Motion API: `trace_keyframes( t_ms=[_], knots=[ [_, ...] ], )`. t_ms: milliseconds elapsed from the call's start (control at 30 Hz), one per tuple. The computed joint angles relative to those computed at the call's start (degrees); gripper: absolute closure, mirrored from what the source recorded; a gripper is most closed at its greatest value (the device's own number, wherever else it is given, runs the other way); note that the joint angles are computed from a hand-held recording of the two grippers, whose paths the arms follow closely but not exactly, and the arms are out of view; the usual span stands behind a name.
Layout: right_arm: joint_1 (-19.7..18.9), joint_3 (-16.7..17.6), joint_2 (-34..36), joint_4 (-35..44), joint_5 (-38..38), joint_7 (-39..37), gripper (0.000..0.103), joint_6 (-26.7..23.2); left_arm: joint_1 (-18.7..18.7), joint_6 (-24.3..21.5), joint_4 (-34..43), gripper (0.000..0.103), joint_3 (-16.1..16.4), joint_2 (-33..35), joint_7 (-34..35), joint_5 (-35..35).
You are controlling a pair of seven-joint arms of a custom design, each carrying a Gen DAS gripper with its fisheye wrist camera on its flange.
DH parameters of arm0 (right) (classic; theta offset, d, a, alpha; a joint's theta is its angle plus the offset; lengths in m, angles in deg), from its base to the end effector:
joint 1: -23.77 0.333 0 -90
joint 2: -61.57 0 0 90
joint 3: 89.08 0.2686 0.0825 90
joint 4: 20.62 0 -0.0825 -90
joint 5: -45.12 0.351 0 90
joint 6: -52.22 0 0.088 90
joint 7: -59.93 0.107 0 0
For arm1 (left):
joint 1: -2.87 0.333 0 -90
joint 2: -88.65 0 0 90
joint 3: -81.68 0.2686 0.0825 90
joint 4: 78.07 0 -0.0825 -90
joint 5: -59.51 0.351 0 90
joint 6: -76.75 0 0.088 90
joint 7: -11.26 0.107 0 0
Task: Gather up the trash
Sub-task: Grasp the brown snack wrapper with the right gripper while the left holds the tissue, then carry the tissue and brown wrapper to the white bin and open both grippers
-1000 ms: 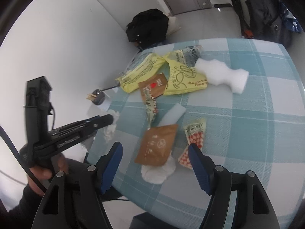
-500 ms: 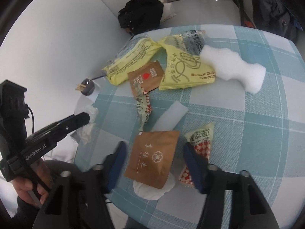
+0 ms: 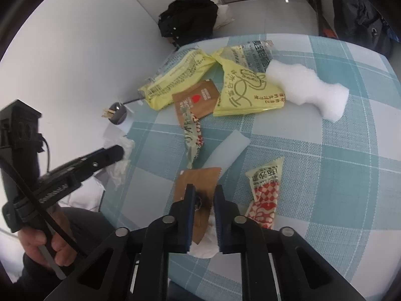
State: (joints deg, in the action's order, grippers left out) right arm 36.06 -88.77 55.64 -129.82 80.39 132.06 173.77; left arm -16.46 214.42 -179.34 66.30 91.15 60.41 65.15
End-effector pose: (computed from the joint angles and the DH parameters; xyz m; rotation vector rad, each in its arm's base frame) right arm 0.5153 0.1420 0.5425 -2.0073 1.4995 0.2026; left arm 0.4845 -0.3315 0.5555 -2.0878 1.9693 -0.8562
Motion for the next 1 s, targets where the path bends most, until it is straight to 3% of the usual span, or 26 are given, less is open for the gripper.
trace_keyframes(
  t_ms=[200, 667, 900, 1000],
  knots=[
    [-0.1, -0.7, -1.5, -0.6, 3.8, -2.5, 0.099, -0.1, 0.0, 0.4, -0.5, 0.093, 0.0, -0.4, -1.2, 0.7],
    [-0.4, -3.5, -6.7, -2.7, 11.5, -7.8, 0.102, 1.9, -1.9, -2.9, 3.0, 0.093, -0.5, 0.3, -8.1, 12.2],
    [-2.0, -5.6, -9.4, -1.9, 11.7, -9.4, 0.102, 2.1, -4.5, -6.5, 9.9, 0.093, -1.5, 2.7, -11.0, 15.7],
    [-2.9, -6.8, -10.8, -1.7, 11.5, -10.3, 0.102, 2.4, -8.0, -12.3, 20.0, 0.093, -1.9, 8.0, -10.7, 20.7]
  ],
)
